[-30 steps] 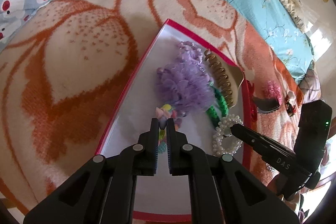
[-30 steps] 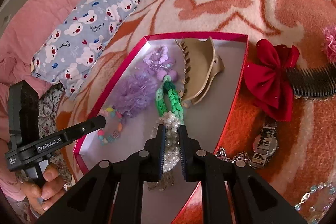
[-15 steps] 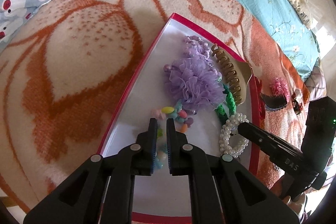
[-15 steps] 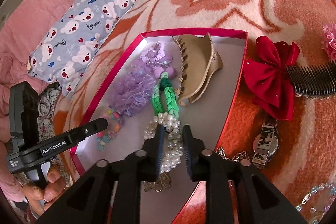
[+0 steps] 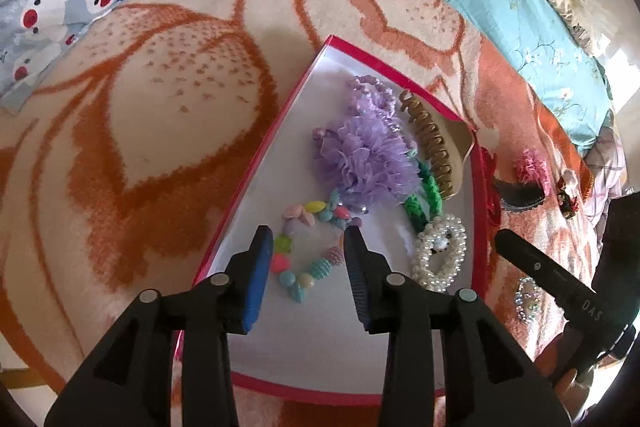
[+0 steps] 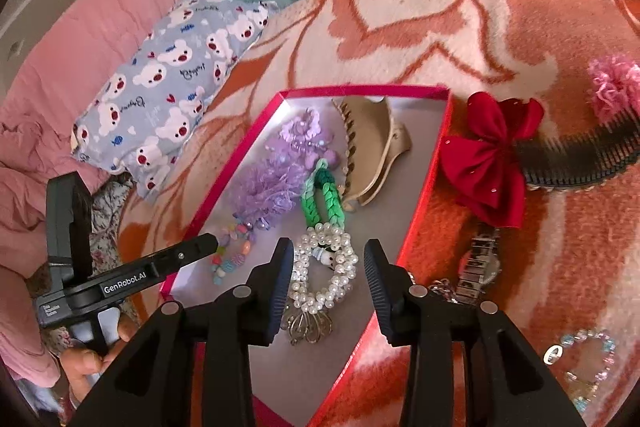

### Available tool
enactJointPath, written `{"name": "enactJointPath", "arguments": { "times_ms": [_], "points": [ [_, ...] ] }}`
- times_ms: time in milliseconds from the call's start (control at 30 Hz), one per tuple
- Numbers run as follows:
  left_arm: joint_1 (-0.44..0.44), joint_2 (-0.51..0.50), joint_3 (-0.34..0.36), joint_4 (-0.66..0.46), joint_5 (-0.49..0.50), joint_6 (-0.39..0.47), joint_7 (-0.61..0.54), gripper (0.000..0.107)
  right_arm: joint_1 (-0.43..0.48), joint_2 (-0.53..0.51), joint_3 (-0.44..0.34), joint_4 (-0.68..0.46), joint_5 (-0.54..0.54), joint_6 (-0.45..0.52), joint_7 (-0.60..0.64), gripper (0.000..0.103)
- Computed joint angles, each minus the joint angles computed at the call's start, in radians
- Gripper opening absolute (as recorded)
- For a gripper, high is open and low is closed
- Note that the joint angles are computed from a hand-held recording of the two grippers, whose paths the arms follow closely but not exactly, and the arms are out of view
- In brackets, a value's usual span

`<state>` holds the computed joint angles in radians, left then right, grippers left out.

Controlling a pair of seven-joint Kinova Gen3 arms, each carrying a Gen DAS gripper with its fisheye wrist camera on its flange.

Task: Organize jewelry
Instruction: 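Open the right gripper in the box while the left gripper releases the beaded bracelet, then grasp the pink scrunchie with the right gripper while the left gripper reaches for the black comb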

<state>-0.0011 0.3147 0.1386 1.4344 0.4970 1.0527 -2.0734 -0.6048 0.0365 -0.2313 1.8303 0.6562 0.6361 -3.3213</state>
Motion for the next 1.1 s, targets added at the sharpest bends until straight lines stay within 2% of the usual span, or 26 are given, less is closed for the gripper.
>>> {"name": "enactJointPath", "arguments": {
  "times_ms": [233, 500, 800, 1100],
  "points": [
    [-0.001, -0.051, 0.003, 0.019, 0.029, 0.013, -0.025, 0.034, 0.007, -0.083, -0.050, 0.043, 0.058, 0.070, -0.094, 0.046],
    [0.017, -0.102, 0.003, 0.026, 0.077, 0.034, -0.062, 0.034, 0.073, -0.200, -0.153, 0.110, 0.041, 0.187, -0.166, 0.047],
    [0.069, -0.120, 0.012, 0.032, 0.089, 0.050, -0.075, 0.034, 0.184, -0.350, -0.259, 0.181, -0.042, 0.314, -0.204, 0.047],
    [0.136, -0.115, 0.033, 0.024, 0.066, 0.055, -0.059, 0.034, 0.294, -0.444, -0.299, 0.235, -0.131, 0.318, -0.168, 0.047]
  ]
}}
